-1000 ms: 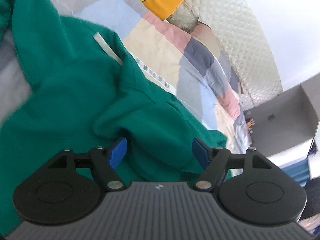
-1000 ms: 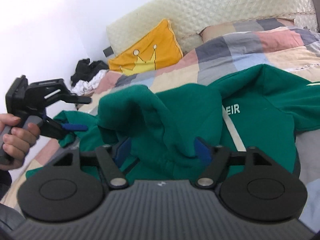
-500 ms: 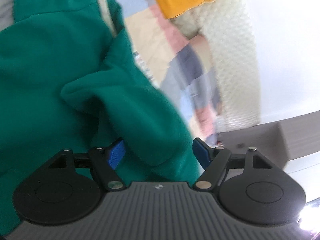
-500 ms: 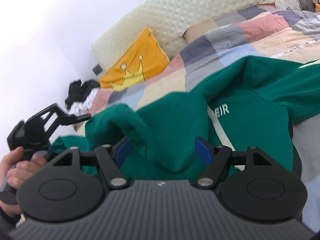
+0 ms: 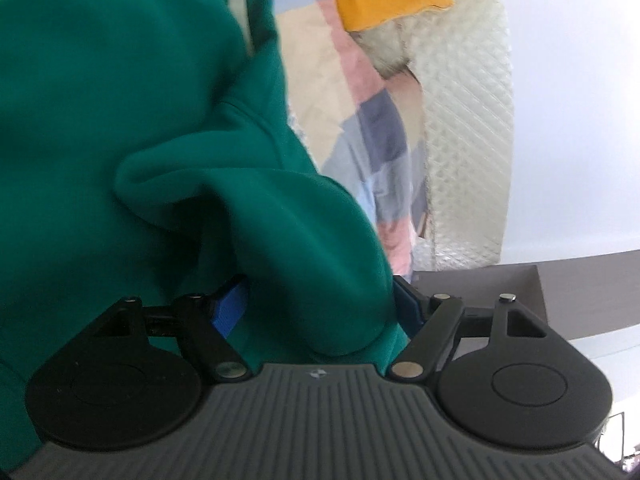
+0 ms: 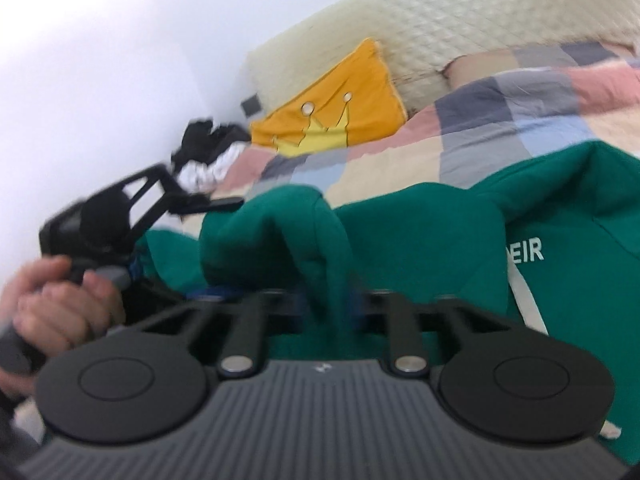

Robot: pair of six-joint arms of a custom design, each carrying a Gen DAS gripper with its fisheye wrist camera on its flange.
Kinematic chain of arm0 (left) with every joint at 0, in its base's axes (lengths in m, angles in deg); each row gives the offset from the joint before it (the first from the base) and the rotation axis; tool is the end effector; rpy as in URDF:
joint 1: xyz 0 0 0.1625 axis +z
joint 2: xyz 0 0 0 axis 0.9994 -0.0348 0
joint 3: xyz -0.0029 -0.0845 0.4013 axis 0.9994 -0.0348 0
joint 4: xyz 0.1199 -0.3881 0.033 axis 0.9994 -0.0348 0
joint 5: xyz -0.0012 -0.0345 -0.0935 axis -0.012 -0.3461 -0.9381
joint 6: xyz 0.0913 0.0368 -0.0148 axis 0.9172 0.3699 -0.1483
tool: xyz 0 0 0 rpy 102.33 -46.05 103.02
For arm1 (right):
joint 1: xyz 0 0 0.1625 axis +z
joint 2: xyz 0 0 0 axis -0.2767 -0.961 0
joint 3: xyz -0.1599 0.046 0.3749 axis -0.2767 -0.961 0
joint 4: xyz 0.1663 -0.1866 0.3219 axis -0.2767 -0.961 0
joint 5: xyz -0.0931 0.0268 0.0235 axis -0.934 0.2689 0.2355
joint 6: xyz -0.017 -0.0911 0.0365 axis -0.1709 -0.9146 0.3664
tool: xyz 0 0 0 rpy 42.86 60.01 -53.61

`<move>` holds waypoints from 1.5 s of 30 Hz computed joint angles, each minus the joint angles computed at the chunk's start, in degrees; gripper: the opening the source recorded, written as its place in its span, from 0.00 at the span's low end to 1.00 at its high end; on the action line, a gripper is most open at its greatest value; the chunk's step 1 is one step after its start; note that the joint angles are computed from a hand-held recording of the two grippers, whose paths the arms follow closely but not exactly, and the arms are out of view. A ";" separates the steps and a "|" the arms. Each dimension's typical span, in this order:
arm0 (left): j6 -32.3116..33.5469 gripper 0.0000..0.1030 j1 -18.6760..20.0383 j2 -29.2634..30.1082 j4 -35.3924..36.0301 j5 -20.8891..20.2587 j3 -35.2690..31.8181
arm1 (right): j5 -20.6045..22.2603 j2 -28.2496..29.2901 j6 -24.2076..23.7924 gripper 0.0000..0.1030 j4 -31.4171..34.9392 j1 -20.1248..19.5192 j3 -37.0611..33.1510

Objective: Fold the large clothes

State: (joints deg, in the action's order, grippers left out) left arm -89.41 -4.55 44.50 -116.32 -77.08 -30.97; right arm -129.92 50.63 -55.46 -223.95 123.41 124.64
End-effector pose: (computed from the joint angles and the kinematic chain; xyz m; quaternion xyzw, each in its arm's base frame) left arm 0.0133 -0.8661 0.3047 0.1162 -0.9464 0.2451 0.1751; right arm 0.3257 -0.6975 0.0125 0.1905 -0.8277 0.5087 0.1412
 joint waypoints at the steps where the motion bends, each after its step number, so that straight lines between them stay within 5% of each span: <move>1: 0.03 0.62 -0.12 0.12 0.54 1.16 -0.32 | -0.47 0.21 -1.60 0.11 -0.05 0.27 -0.13; 2: 0.08 0.56 -0.29 0.23 1.54 2.34 -0.81 | -0.13 0.12 -3.14 0.11 -0.28 0.45 0.16; 4: 1.16 0.26 -0.59 -0.45 2.53 3.91 -0.41 | -0.09 -0.23 -5.67 0.11 -0.62 1.15 0.83; 7: 4.45 0.14 -1.41 -3.60 1.25 6.12 3.68 | -1.44 -0.86 -8.64 0.11 -1.38 2.42 2.09; 13: 12.88 0.12 -2.99 -12.12 -0.75 11.62 14.69 | -5.53 -2.51 -12.21 0.11 -1.69 4.57 6.53; 17: 17.00 0.12 -4.21 -15.85 -1.08 20.89 21.34 | -9.38 -1.97 -13.82 0.11 2.59 5.80 6.42; 23: 17.39 0.12 -5.00 -17.25 0.92 29.16 25.29 | -13.68 -1.34 -6.25 0.10 15.73 5.34 4.61; 29: 21.30 0.14 -6.18 -17.07 -0.35 33.17 26.68 | -13.98 -1.80 -3.86 0.11 15.06 5.42 6.10; 32: 21.20 0.18 -6.32 -17.51 -0.57 32.93 27.19 | -12.92 -2.72 -1.11 0.12 13.84 5.24 7.69; 37: 22.01 0.63 -6.54 -18.60 -0.41 31.91 27.03 | -10.21 -5.59 5.15 0.22 11.70 4.89 11.59; 42: 23.15 0.72 -7.15 -20.80 0.14 30.69 27.75 | -8.46 -7.86 9.86 0.58 8.57 4.96 14.81; 45: 24.61 0.74 -8.03 -22.31 -3.13 31.64 29.36 | -6.59 -9.22 11.21 0.61 5.94 4.87 16.54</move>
State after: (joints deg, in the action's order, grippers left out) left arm -64.80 -12.57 22.20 -119.46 -45.44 -1.62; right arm -136.51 41.41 -44.26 -218.01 128.29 141.17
